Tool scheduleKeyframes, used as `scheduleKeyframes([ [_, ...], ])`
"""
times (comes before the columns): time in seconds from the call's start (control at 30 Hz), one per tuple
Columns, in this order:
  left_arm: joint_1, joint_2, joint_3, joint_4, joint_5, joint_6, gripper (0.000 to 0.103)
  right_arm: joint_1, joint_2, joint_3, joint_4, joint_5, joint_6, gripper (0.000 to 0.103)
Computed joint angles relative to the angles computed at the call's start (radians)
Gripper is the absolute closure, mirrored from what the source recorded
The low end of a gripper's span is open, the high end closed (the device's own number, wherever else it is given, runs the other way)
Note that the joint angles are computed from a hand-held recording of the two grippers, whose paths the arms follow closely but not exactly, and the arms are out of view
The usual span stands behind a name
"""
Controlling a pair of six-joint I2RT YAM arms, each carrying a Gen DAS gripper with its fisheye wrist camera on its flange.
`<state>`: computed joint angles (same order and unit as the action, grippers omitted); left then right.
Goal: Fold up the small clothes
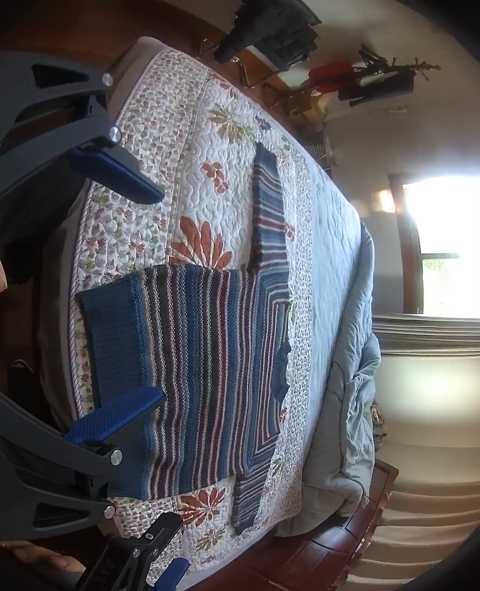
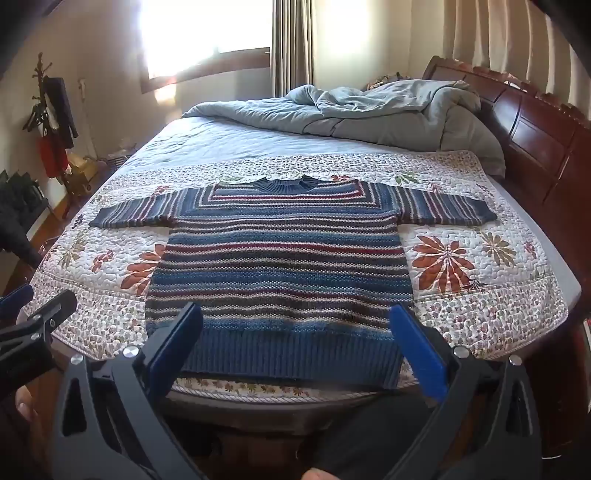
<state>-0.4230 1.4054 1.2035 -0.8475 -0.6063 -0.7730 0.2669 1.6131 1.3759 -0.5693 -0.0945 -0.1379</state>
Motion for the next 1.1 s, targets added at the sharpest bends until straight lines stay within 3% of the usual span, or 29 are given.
scheduleKeyframes([
  [1.1, -0.001, 0.011, -0.006, 0.012, 0.027, -0.008, 0.004, -0.007, -0.024, -0.021, 0.024, 0.012, -0.01, 0.002],
])
